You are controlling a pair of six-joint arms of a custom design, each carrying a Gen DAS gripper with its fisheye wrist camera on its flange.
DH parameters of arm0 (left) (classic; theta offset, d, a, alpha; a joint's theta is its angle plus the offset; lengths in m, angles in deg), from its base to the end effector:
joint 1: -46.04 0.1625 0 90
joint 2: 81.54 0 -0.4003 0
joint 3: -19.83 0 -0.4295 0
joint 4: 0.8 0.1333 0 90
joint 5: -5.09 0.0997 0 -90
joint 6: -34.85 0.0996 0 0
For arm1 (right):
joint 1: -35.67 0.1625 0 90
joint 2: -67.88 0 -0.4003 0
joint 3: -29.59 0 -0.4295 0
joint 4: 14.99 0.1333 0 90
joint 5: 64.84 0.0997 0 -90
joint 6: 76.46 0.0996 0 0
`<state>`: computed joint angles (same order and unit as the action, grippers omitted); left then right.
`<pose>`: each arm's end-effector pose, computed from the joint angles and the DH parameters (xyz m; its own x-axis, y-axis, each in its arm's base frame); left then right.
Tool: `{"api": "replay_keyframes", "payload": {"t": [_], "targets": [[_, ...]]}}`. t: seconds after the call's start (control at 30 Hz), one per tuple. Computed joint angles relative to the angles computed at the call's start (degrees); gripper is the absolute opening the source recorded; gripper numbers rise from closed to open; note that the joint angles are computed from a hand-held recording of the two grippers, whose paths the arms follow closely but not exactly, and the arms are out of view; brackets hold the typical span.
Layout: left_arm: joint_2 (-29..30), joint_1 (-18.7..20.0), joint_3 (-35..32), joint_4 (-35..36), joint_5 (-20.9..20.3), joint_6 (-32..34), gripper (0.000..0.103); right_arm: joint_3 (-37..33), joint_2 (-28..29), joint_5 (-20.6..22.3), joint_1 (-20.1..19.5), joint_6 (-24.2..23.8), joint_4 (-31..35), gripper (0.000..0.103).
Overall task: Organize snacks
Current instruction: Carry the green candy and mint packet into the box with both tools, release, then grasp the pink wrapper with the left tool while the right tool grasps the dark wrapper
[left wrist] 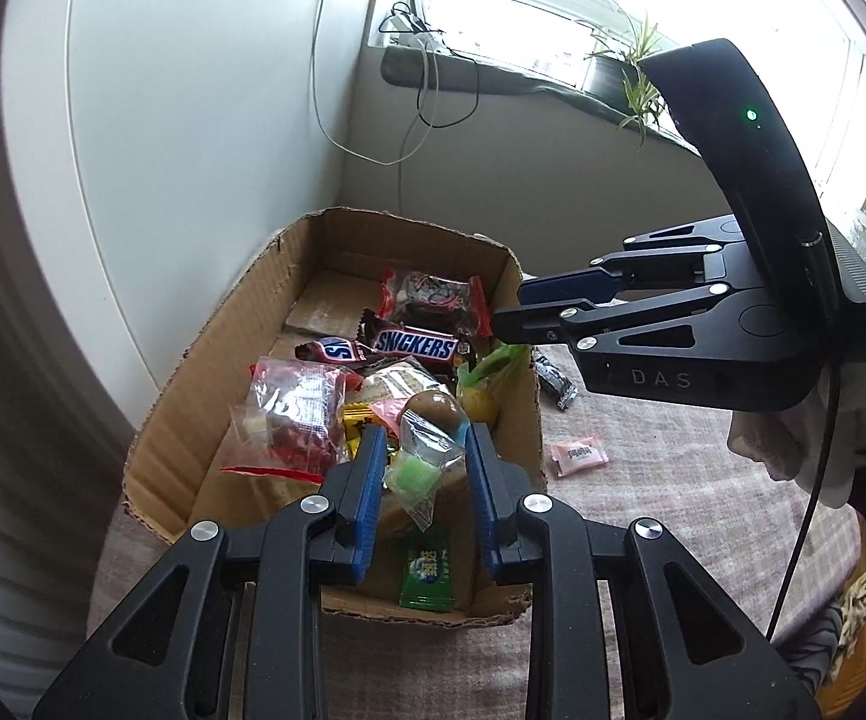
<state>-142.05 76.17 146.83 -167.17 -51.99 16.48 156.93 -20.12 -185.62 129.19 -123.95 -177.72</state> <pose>-0.3219 -0.4035 0.0518 -0.7450 0.4887 -0.4540 0.6504 0.6834 -0.3316 0.1114 -0.4705 0.2737 -0.5533 -0.4600 0.6944 -0.6795 0.7315 -0.0569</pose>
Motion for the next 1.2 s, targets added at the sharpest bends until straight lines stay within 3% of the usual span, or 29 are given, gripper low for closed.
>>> {"api": "replay_keyframes", "payload": {"t": [0.17, 0.23, 0.3, 0.4, 0.73, 0.87, 1.2], "targets": [[-0.01, 0.21, 0.08, -0.27, 0.46, 0.3, 0.029, -0.57, 0.86, -0.27, 0.51, 1.16, 0.24, 0.029], [-0.07, 0.32, 0.16, -0.52, 0.84, 0.19, 0.032, -0.58, 0.68, 0.14, 0.54, 1.47, 0.07, 0.04], [-0.17, 0.42, 0.18, -0.52, 1.11, -0.06, 0.039, -0.41, 0.25, 0.97, 0.46, 1.69, -0.4, 0.06], [-0.08, 0.39, 0.23, -1.05, 1.69, 0.0, 0.046, -0.43, -0.95, 3.1, 0.0, 2.83, 0.94, 0.073], [0.28, -0.3, 0.31, -1.85, 3.23, -0.02, 0.046, 0.71, -3.74, 5.47, -1.38, 2.6, 1.17, 0.074], [0.14, -0.4, 0.26, -2.0, 3.47, -0.36, 0.046, 1.32, -5.98, 8.11, -2.65, 2.87, 1.79, 0.074], [-0.58, -1.82, 0.97, -2.13, 3.48, -1.83, 0.046, 1.38, -10.09, 9.37, -6.66, 2.41, 3.39, 0.074]]}}
